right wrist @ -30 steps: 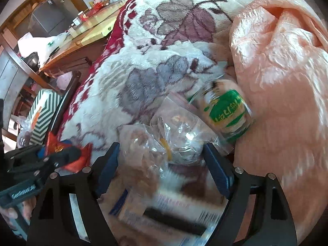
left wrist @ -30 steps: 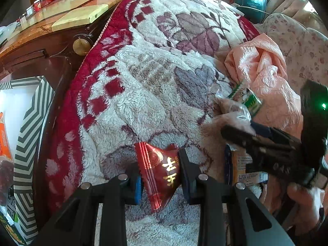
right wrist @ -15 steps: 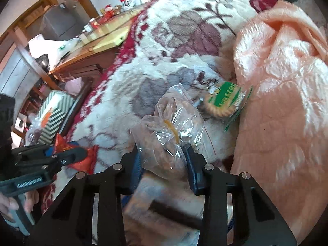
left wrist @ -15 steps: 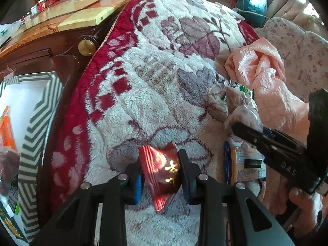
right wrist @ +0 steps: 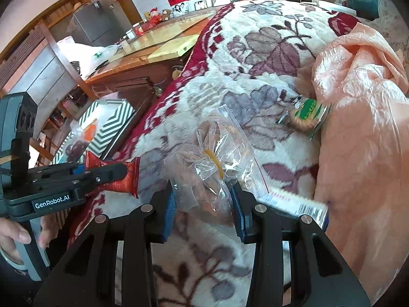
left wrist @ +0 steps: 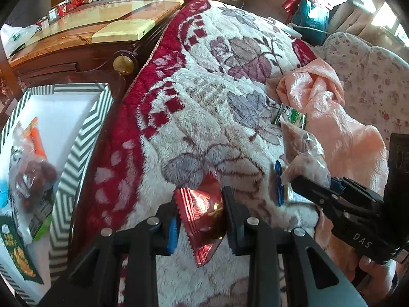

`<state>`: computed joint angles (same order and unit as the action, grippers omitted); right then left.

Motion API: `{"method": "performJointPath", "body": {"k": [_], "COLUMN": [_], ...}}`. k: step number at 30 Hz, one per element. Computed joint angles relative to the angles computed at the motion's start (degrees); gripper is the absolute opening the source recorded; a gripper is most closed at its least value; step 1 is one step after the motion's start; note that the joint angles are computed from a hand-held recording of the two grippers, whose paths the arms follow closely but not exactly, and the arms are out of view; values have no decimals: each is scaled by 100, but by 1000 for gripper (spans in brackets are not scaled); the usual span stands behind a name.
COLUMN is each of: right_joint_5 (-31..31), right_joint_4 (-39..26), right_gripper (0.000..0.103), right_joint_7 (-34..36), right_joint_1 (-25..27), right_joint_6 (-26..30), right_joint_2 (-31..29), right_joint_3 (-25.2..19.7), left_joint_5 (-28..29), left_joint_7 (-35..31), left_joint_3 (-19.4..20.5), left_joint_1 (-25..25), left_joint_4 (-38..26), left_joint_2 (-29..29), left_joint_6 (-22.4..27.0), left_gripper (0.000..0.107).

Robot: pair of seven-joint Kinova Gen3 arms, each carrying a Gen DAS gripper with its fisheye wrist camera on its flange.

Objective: Organize snacks
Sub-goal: 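Grasp the clear zip bag of cookies with the right gripper, then carry the red candy and clear bag over the tray with both grippers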

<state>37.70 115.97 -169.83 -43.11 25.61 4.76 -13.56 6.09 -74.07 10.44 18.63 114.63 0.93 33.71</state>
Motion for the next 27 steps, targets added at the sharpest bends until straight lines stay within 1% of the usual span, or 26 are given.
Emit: {"method": "performJointPath", "body": {"k": [3,6,14,19,27], "right_joint_5": [89,148,304,220,14], "right_joint_4": [-46,-164,-557,-865,-1318], "right_gripper": [37,37,37,37,37], "right_joint_7": [-132,-151,-125,112,585], "right_joint_1": [-126,-232,-568,-764,-1043], "right_joint_6": [138,324,733,946,1140], "right_joint_2": [-28,-19,85,245,496], "right_joint_3": [-77,-169,-308,-333,-232], "left_joint_5": [153,172,-167,-353,-312], "left_joint_7": [-128,-122,158,280,113], "left_joint_3": [-39,-52,-18,8,-199], "left_joint_1": [-40,-81,-261,-431,-669], "left_joint_4": [153,288,575,720,906], "left_joint_2": [-213,-431,-1004,-1291,-1674], "left_joint_6": [6,35,159,237,321], "left_gripper": [32,32,32,32,31]}}
